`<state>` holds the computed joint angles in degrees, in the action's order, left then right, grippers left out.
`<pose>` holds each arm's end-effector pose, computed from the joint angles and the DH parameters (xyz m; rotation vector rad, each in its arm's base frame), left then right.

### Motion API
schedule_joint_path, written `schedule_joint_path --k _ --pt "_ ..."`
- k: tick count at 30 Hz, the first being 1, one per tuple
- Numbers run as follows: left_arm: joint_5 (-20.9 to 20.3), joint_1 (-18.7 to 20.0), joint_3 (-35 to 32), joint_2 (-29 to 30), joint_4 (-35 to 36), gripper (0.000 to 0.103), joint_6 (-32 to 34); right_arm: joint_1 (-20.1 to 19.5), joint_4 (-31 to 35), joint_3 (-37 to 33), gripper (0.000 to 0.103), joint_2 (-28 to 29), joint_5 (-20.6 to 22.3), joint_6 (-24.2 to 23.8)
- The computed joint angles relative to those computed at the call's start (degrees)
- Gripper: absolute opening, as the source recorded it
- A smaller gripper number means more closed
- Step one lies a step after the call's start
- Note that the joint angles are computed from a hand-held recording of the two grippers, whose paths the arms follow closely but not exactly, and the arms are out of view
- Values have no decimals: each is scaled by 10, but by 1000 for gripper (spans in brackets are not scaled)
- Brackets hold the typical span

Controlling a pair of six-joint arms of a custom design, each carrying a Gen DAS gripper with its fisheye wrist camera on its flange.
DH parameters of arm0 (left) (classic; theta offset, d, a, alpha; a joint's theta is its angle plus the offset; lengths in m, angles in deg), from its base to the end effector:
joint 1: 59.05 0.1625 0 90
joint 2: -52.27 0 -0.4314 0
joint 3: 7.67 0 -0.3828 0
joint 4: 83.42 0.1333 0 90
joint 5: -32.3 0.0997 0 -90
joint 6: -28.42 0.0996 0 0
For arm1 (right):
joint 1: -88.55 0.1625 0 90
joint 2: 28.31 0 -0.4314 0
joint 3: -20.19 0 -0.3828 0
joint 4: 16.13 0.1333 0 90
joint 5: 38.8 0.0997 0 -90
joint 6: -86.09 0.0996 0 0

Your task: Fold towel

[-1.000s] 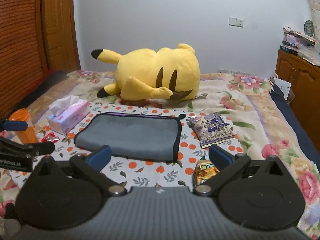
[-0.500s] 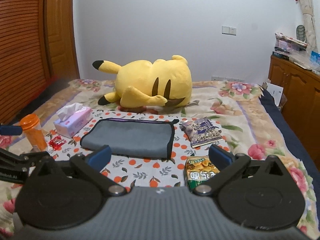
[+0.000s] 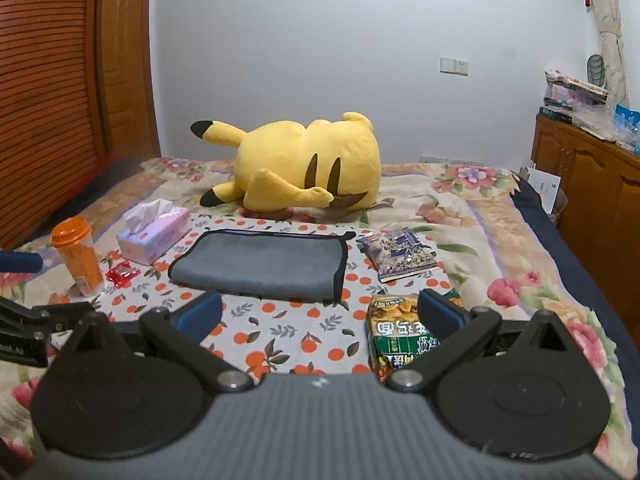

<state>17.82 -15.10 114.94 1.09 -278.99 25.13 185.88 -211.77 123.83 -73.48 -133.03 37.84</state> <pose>-0.1925 -0.5047 0.1711 0.2692 1.9149 -1.1332 0.2072 -0.6236 0.1478 1.1752 -2.3198 1.0300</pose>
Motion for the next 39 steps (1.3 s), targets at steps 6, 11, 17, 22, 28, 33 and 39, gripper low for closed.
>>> schedule_joint_path --k 6,11,17,22,28,33,39 --pt "2 -3 22 0 15 103 -40 -9 -14 21 103 -4 4 0" --pt "-4 1 40 -3 40 103 -85 -16 -23 38 103 -5 3 -1" --pt "3 5 55 5 43 103 -116 -20 -35 54 103 -6 6 1" --pt "-1 8 68 5 43 103 -140 -23 -42 61 103 -5 7 -2" --pt "-5 9 74 10 40 103 -149 -25 -48 70 103 -4 5 -5" --pt "-9 12 77 14 38 103 -158 -25 -53 76 103 -3 2 -7" --pt "-11 16 82 18 37 103 -169 -26 -60 73 103 6 -11 -12"
